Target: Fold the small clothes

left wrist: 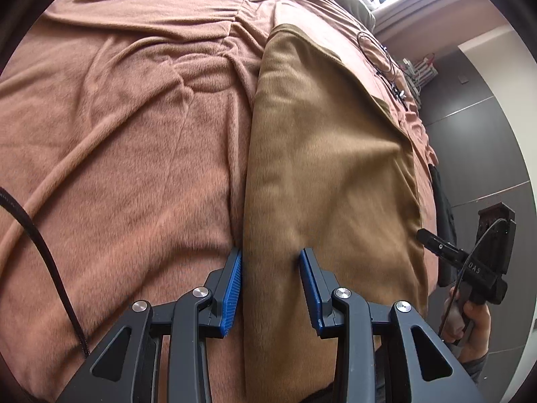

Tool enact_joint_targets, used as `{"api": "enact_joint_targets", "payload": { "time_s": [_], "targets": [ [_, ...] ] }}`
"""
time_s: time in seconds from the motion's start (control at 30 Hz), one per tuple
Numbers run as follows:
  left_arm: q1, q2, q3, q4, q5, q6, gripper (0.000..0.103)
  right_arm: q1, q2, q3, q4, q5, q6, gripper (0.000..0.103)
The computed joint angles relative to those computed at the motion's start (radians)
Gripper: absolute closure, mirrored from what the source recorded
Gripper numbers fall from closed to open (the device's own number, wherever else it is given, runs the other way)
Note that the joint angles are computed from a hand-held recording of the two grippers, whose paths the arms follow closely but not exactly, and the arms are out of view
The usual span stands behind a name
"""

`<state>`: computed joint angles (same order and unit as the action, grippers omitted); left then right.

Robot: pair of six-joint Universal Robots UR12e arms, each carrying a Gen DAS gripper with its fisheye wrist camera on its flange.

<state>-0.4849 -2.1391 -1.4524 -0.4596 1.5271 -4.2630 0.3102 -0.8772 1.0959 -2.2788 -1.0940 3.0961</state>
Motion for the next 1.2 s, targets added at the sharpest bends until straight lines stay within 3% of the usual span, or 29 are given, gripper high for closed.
{"api": "enact_joint_targets", "payload": {
  "time_s": [0.17,0.37,0.63,0.7,0.83,1.0,1.2],
  "targets": [
    [-0.018,0.007,-0.015,0.013,0.015,-0.008,0.067,0.009,-0.022,0.037,0.024,-0.040,0.001,0.067],
    [-0.034,0.016,-0.041,0.055,0.017,-0.033,0.067,0.006,-0.072,0.123,-0.028,-0.047,0.021,0.081],
    [-0.047,0.017,-0.052,0.085,0.026,-0.063,0.067,-0.013,-0.132,0.243,-0.078,-0.017,0.042,0.082],
    [-0.050,0.016,-0.047,0.067,0.035,-0.059,0.083,-0.019,-0.138,0.261,-0.094,0.004,0.055,0.086],
    [-0.052,0.020,-0.041,0.056,0.037,-0.039,0.095,-0.027,-0.154,0.298,-0.145,0.040,0.076,0.094],
    [-0.052,0.049,-0.058,0.048,0.047,0.016,0.096,-0.036,-0.175,0.330,-0.147,0.111,0.047,0.094],
    [-0.036,0.085,-0.095,0.046,0.004,0.043,0.094,-0.041,-0.189,0.342,-0.095,0.172,-0.037,0.093]
  ]
}}
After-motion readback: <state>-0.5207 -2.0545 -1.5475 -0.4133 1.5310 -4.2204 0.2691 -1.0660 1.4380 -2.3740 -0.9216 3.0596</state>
